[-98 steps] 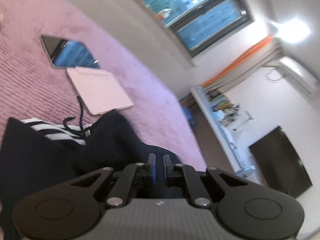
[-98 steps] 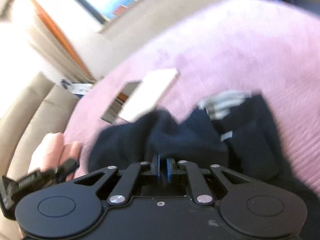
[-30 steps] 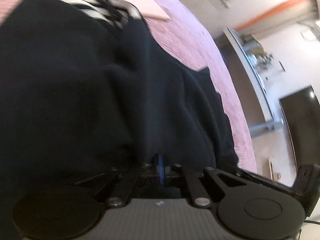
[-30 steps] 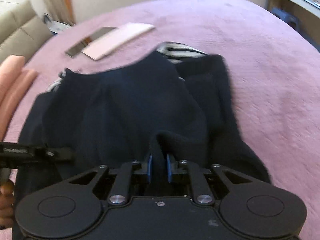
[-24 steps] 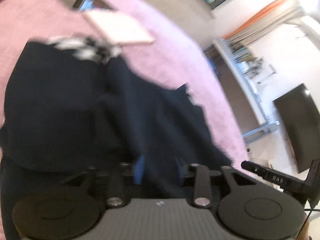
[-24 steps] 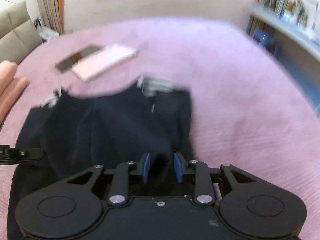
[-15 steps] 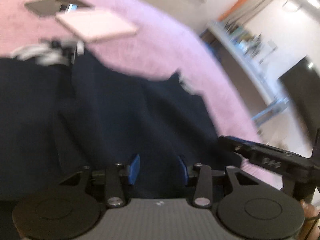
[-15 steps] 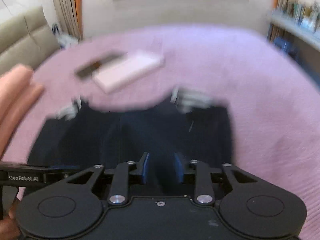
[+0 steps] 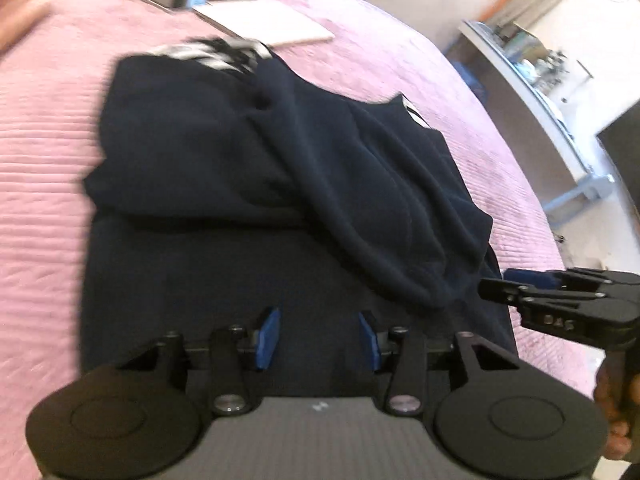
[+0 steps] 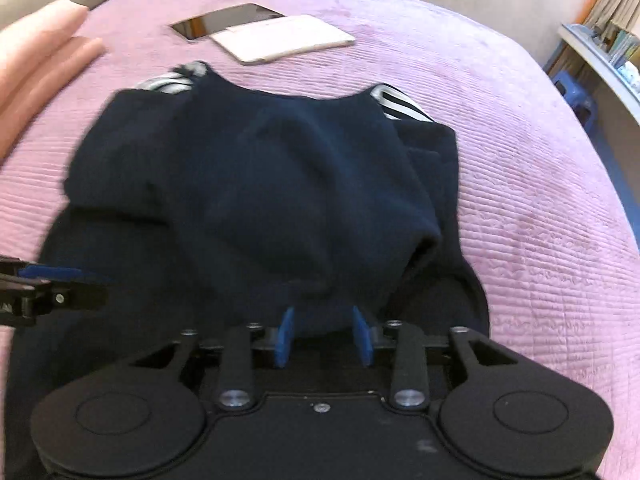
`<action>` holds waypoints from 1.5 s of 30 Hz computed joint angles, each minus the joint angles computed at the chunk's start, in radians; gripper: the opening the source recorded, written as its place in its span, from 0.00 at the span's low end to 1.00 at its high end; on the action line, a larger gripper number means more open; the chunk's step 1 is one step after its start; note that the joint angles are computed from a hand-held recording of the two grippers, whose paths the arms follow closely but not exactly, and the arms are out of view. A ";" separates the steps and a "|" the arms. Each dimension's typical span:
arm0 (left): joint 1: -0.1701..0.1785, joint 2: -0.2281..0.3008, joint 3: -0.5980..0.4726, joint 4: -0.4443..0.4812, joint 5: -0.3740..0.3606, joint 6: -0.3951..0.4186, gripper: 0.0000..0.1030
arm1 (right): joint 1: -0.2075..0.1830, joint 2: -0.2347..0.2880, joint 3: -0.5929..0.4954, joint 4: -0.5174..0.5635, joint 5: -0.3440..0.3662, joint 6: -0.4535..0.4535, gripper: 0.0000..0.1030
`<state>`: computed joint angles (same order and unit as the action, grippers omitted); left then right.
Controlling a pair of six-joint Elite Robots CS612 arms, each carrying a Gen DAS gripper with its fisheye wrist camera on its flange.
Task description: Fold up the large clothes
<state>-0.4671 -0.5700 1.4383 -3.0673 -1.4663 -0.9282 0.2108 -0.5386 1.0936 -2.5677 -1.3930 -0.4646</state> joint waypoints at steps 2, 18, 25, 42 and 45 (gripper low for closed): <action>-0.017 -0.043 0.031 0.044 0.052 -0.016 0.51 | 0.002 -0.029 0.024 0.016 0.006 0.009 0.53; -0.137 -0.152 0.073 0.239 0.283 -0.145 0.73 | -0.017 -0.111 0.097 -0.004 0.054 -0.030 0.66; -0.162 -0.160 0.126 0.299 0.226 -0.293 0.73 | -0.075 -0.115 0.166 -0.017 0.135 -0.056 0.75; -0.227 -0.222 0.516 -0.069 0.098 -0.861 0.74 | -0.212 -0.149 0.382 0.029 0.070 0.004 0.75; -0.229 -0.200 0.523 -0.130 0.074 -0.859 0.73 | -0.219 -0.145 0.366 0.076 0.101 0.030 0.75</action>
